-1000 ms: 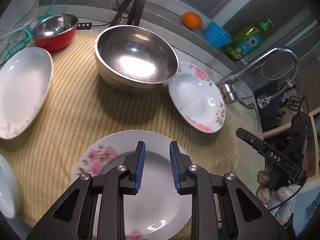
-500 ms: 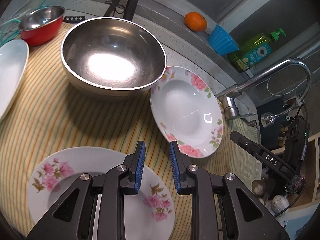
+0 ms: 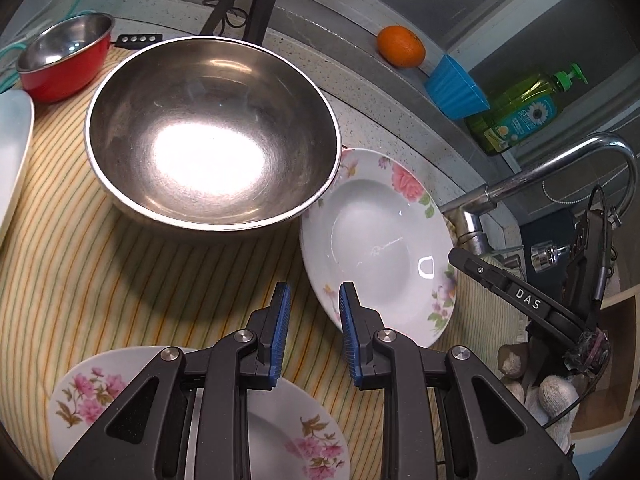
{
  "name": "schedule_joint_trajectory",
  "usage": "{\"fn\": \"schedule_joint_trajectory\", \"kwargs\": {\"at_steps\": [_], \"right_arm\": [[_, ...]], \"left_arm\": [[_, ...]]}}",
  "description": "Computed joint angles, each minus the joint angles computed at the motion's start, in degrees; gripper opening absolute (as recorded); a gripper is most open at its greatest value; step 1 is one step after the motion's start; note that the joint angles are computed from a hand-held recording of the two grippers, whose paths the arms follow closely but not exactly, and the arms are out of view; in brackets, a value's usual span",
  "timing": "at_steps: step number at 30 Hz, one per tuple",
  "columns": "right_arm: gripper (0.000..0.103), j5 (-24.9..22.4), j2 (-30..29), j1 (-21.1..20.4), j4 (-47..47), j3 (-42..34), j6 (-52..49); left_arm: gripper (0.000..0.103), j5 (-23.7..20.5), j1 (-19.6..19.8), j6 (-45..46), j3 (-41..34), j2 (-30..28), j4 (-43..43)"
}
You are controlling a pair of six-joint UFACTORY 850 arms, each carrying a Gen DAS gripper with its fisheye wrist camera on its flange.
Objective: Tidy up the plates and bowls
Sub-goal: 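Move the left tool to the rose-rimmed plate by the faucet and grasp its rim, then lift the rose-rimmed plate with the left tool and carry it toward the other plate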
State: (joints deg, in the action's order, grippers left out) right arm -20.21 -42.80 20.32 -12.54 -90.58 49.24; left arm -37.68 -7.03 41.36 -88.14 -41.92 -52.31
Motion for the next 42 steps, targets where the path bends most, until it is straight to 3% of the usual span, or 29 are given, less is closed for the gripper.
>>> {"fn": "schedule_joint_trajectory", "kwargs": {"at_steps": [8, 19, 26, 42], "right_arm": [[0.025, -4.8, -3.1, 0.0, -1.8, -5.0, -3.6], [0.019, -7.3, -5.7, -0.6, 2.3, -8.9, -10.3], [0.015, -7.7, -6.5, -0.8, 4.6, -10.2, -12.7], [0.015, -7.9, -6.8, -1.0, 6.2, -10.6, -14.7]], "left_arm": [[0.023, -0.1, -0.8, -1.4, -1.2, -1.1, 1.2], [0.023, 0.4, -1.7, -3.7, -3.8, -2.9, 4.0], [0.023, 0.2, -2.0, -4.5, -4.8, -3.7, 5.5], [0.020, 0.4, -2.5, -3.8, -5.5, -4.3, 6.7]]}}
